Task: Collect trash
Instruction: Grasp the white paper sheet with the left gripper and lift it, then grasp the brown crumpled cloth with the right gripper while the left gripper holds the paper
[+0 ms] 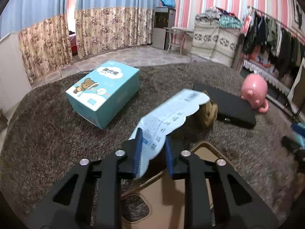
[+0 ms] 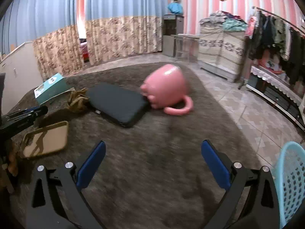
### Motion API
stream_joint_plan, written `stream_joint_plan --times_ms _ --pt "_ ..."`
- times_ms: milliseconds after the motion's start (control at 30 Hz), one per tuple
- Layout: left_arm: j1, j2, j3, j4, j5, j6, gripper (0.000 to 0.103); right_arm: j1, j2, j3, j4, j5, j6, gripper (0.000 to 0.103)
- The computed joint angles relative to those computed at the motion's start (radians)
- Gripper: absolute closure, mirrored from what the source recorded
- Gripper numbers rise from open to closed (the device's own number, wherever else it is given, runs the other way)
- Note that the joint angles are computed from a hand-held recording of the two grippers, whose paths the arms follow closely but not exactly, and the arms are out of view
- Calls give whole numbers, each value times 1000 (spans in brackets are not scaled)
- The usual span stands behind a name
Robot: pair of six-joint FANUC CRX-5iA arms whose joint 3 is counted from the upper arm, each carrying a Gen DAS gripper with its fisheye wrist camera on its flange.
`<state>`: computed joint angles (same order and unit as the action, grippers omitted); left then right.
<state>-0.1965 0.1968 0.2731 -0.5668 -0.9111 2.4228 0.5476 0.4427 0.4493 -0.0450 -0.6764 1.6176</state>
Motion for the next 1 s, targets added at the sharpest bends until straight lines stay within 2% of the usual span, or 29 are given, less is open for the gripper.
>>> stream_joint_plan --times_ms 200,367,433,600,633,700,767,867,1000 --pt "-23 -58 -43 -96 9 144 103 48 71 107 -17 -63 16 5" --pt "-12 -110 -77 -170 -17 291 103 86 110 154 -3 -82 15 5" --pt "-13 -116 -75 -210 -58 345 103 99 131 182 5 -98 12 5" --pt "26 -130 -103 -177 -51 391 103 119 169 236 26 -134 4 6" --pt "30 -130 -104 -174 -53 394 103 122 178 249 25 -147 12 12" --pt "32 -127 -103 -174 -55 394 103 121 209 304 5 -212 44 37" --pt "29 -118 -95 -178 -60 391 103 109 233 362 -61 -271 104 49" --pt "20 -104 -84 -188 -69 380 103 102 191 310 -85 -232 132 56" --pt "4 -104 -82 -209 -59 377 103 74 77 167 -104 -127 153 56"
